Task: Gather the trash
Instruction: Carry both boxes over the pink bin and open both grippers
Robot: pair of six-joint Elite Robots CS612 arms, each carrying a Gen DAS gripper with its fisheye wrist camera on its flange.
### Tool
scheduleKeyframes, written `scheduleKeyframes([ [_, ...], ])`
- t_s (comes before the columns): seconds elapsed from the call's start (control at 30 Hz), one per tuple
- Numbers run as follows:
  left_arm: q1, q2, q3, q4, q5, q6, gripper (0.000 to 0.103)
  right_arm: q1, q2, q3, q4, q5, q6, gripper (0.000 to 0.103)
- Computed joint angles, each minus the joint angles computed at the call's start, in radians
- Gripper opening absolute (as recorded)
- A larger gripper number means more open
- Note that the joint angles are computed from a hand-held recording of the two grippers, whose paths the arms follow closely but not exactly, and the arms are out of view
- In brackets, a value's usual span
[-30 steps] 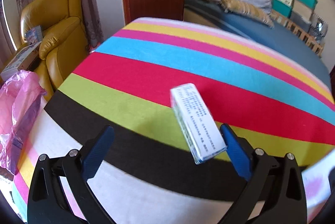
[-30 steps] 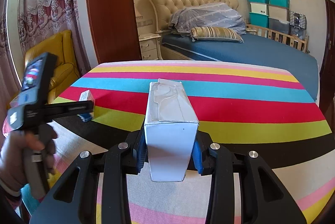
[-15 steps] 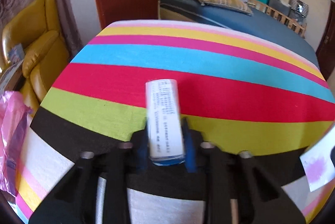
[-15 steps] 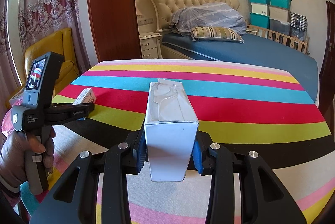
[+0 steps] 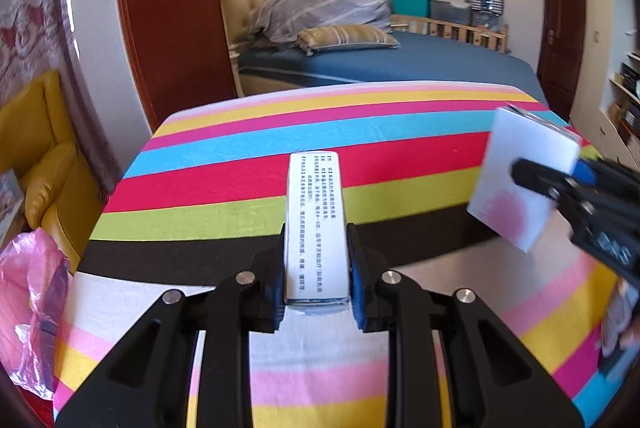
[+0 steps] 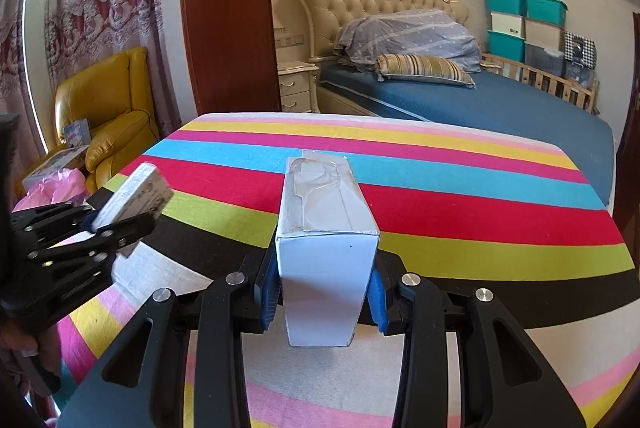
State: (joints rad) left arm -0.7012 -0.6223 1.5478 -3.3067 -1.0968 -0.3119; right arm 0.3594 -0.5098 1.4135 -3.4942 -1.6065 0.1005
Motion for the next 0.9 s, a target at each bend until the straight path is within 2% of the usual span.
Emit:
scheduleKeyframes([
  [0.17, -0.004, -0.026, 0.072, -0.059, 0.001, 0.023, 0.025, -0.001, -0.004, 0.011, -0.005, 0.057, 0.021, 0.036],
  [0.33, 0.004, -0.049, 0.141, -0.107, 0.012, 0.018, 0.025, 0.015, -0.007, 0.011, 0.011, 0.104, -0.007, 0.036],
  [0.63, 0.009, -0.086, 0.251, -0.171, 0.079, 0.008, 0.025, 0.070, -0.008, -0.006, 0.081, 0.170, -0.126, 0.036],
  [0.9, 0.023, -0.112, 0.332, -0.216, 0.116, -0.041, 0.025, 0.108, -0.011, -0.033, 0.155, 0.216, -0.225, 0.035],
])
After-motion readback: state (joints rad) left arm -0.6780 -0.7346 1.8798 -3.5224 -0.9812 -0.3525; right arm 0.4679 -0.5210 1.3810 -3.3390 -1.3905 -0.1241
